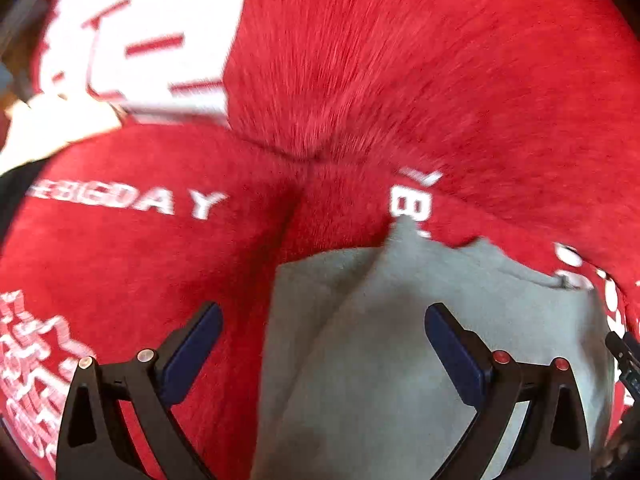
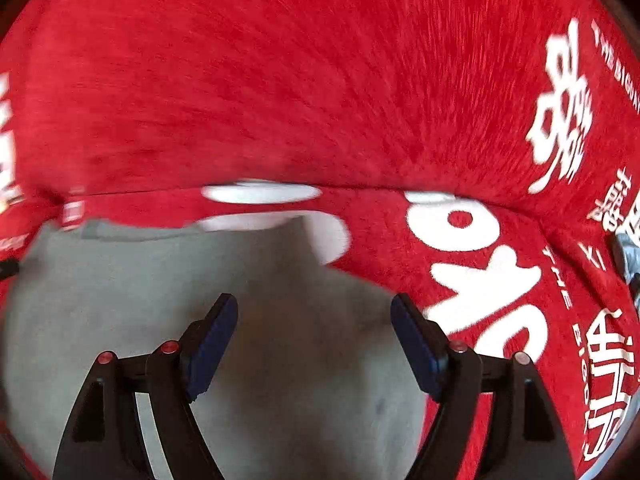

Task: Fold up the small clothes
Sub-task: 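Press the folded sweater flat with both open grippers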

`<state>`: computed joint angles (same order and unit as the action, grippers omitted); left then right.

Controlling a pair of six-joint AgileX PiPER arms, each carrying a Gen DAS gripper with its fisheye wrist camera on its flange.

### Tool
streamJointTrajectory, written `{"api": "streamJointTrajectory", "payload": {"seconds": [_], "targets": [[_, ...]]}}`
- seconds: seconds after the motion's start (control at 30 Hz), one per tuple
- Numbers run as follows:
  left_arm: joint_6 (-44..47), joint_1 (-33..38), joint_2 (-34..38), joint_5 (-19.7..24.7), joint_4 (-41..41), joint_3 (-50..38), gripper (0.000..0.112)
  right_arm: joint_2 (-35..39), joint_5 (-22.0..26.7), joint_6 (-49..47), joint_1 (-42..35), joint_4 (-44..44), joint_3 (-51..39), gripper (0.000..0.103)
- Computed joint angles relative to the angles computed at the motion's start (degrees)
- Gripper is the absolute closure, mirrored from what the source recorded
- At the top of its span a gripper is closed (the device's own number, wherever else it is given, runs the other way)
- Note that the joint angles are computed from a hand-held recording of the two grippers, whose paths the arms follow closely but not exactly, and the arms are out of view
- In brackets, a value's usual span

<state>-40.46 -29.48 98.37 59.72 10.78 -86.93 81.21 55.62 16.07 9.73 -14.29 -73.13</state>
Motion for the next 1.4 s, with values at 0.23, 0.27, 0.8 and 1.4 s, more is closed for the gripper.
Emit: {"api": "streamJointTrajectory", "payload": {"seconds": [0.23, 0.27, 0.8, 1.4], "targets": [[-8.9, -17.5, -7.8, 2.5, 7.4, 5.5, 0.01, -6.5, 2.2, 9.7, 17.6, -2.5, 8.0, 0.021], [-9.8, -19.1, -6.4, 3.7, 8.9, 4.8, 0.01, -5.9, 2.0, 11.2, 18.8, -3.8, 8.7, 0.021], [-16.5, -20.3, -14.3, 6.0, 9.3, 12.6, 0.009, -23.2, 10.5, 13.5, 11.0, -4.0, 16.3, 0.02], [-22.2, -26.6, -17.6, 4.1, 10.9, 21.7, 0.009, -24.6, 10.2, 25.8, 27.3, -8.1, 25.3, 0.018]]}}
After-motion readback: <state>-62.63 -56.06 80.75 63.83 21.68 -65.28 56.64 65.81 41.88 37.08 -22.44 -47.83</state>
